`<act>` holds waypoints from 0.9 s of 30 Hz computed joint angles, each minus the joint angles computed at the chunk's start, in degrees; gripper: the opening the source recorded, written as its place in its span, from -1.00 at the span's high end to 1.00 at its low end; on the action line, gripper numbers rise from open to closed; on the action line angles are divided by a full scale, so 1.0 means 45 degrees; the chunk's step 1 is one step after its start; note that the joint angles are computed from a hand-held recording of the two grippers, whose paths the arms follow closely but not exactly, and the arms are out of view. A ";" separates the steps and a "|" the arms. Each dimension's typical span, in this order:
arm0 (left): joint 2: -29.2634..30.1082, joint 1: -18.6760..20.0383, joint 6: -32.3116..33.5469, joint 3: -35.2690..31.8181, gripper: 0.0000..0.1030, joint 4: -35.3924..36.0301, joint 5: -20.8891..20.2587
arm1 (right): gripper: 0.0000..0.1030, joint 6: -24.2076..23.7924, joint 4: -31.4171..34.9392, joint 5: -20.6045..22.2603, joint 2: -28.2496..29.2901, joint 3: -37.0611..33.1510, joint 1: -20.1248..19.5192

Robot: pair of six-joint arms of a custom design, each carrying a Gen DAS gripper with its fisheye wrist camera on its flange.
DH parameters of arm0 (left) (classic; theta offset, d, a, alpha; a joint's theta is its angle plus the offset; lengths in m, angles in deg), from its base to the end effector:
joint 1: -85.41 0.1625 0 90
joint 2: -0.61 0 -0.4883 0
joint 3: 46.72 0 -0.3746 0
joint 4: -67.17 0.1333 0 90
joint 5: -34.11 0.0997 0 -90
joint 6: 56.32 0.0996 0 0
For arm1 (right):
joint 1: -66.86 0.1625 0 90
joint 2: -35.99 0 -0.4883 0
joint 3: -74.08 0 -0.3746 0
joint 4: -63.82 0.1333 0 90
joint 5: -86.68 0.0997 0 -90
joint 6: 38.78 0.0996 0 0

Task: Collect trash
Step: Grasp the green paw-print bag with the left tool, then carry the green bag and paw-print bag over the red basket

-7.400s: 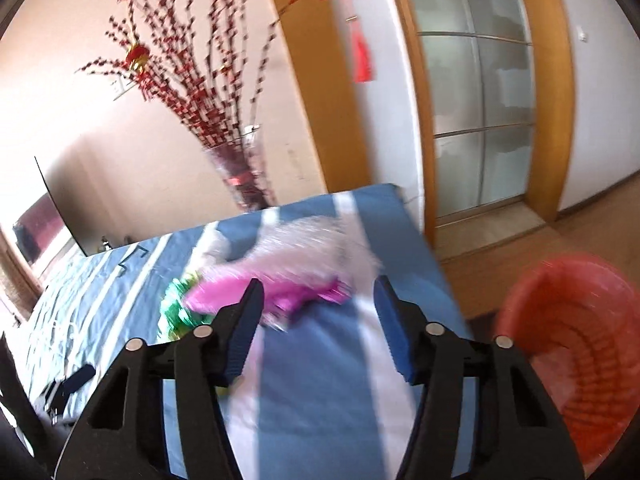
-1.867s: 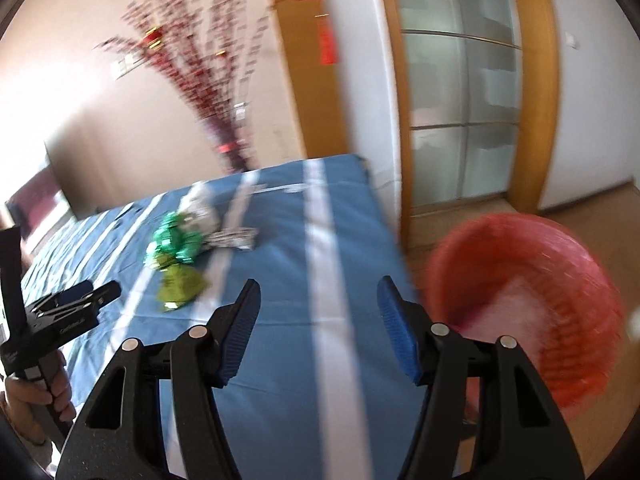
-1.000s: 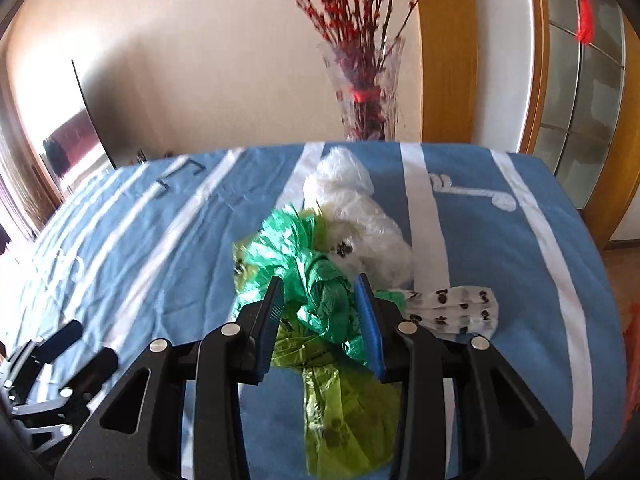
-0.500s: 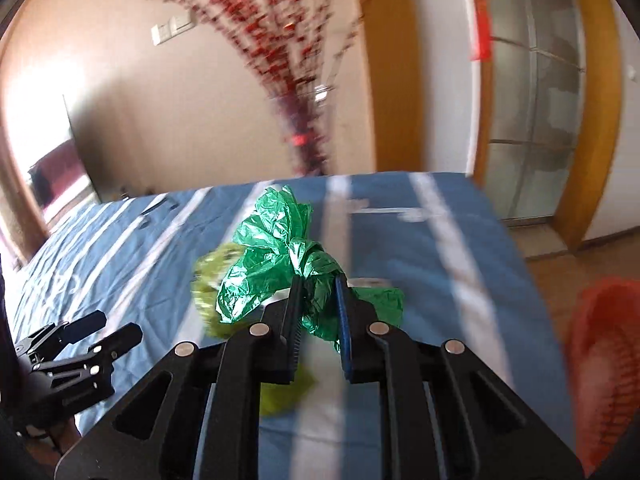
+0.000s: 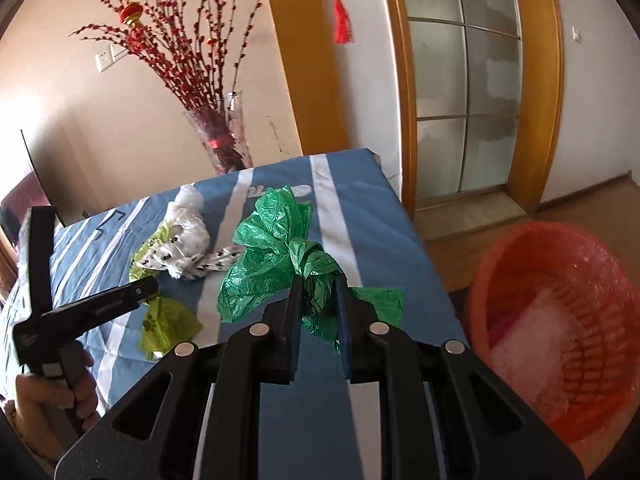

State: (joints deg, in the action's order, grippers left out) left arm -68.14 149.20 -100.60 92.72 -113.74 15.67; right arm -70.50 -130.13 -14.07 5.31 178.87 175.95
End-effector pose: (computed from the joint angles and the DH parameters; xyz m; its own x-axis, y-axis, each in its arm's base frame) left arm 0.0254 -0.4642 0.2690 -0.5962 -0.6984 -0.3960 -0.0025 0.4949 -0.8689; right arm 0.3235 -0.5840 0.0161 -0.6664 -0.6297 0.3992 -0.7454 0.5744 -0.3382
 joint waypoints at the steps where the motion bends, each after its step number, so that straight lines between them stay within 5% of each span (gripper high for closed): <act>1: 0.0011 0.0076 -0.0202 -0.0077 -0.26 0.0259 0.0016 | 0.68 0.0011 -0.0005 0.0000 -0.0048 0.0048 -0.0032; 5: 0.0082 0.0072 -0.0899 -0.0232 0.35 0.1366 0.0532 | 0.68 0.0073 -0.0014 0.0089 -0.0214 0.0202 -0.0179; 9: -0.0170 -0.0118 -0.0715 0.0278 0.52 0.0639 0.0406 | 0.68 0.0179 -0.0088 0.0257 -0.0428 0.0449 -0.0299; 14: -0.0927 -0.0915 -0.1737 0.1373 0.56 0.1417 0.0601 | 0.68 0.0191 -0.0276 0.0527 -0.0853 0.0947 -0.0462; 21: -0.2468 -0.2705 -0.4756 0.2187 0.55 0.5185 0.0848 | 0.68 0.0239 -0.0722 0.0912 -0.1453 0.1639 -0.0634; 27: -0.1802 -0.3985 -0.4125 0.2317 0.54 0.4224 0.0697 | 0.68 0.0042 -0.1927 0.0913 -0.1960 0.2372 -0.0825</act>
State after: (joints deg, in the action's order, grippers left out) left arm -76.25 131.27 -119.16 103.15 -94.73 18.81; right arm -70.32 -138.80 -9.97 -3.51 189.55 172.24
